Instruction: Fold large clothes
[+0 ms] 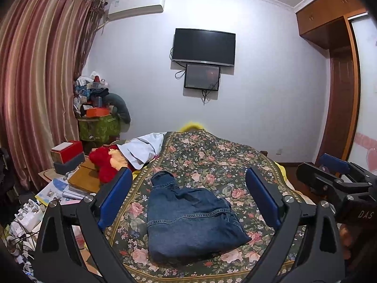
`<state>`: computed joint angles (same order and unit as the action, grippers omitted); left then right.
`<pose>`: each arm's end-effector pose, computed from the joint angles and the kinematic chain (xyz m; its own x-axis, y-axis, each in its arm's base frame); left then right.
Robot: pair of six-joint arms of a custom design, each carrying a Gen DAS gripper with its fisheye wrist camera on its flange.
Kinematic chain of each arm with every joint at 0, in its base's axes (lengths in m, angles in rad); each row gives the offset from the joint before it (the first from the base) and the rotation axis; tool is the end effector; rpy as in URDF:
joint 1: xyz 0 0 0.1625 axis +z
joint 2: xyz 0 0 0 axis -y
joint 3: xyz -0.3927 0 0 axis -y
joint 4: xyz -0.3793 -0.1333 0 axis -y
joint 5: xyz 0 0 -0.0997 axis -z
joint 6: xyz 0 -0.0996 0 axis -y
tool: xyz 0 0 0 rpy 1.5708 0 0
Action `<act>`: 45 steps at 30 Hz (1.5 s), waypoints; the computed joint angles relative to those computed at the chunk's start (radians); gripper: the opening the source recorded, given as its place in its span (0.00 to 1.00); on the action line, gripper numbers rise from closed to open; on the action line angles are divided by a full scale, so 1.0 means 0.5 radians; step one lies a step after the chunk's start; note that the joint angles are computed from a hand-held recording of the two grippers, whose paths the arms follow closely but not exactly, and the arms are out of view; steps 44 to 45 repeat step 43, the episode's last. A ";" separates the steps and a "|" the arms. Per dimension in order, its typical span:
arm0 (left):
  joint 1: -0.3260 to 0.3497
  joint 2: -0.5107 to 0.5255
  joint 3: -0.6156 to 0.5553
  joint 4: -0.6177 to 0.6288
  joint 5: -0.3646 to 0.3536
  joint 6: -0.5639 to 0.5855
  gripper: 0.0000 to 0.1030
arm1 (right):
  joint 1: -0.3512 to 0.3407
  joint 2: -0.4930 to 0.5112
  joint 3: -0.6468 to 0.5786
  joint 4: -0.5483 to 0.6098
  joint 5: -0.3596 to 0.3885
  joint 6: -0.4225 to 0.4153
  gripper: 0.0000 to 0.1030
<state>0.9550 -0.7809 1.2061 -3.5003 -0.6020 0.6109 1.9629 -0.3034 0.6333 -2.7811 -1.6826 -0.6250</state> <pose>-0.2212 -0.6855 0.3782 -0.7457 -0.2509 -0.6172 0.5691 0.2419 -0.7859 0.4467 -0.7604 0.1708 -0.6290 -0.5878 0.5087 -0.7539 0.3016 -0.5837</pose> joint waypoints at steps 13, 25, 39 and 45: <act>0.011 -0.029 0.024 0.063 -0.012 -0.072 0.94 | 0.001 -0.008 0.022 -0.017 0.004 0.004 1.00; 0.019 -0.067 0.068 0.190 -0.053 -0.160 0.94 | 0.002 -0.008 0.026 -0.025 0.003 0.006 1.00; 0.017 -0.070 0.078 0.206 -0.056 -0.186 0.94 | 0.003 -0.012 0.036 -0.029 0.001 0.009 1.00; 0.018 -0.073 0.081 0.214 -0.058 -0.195 0.94 | 0.003 -0.013 0.037 -0.028 -0.001 0.010 1.00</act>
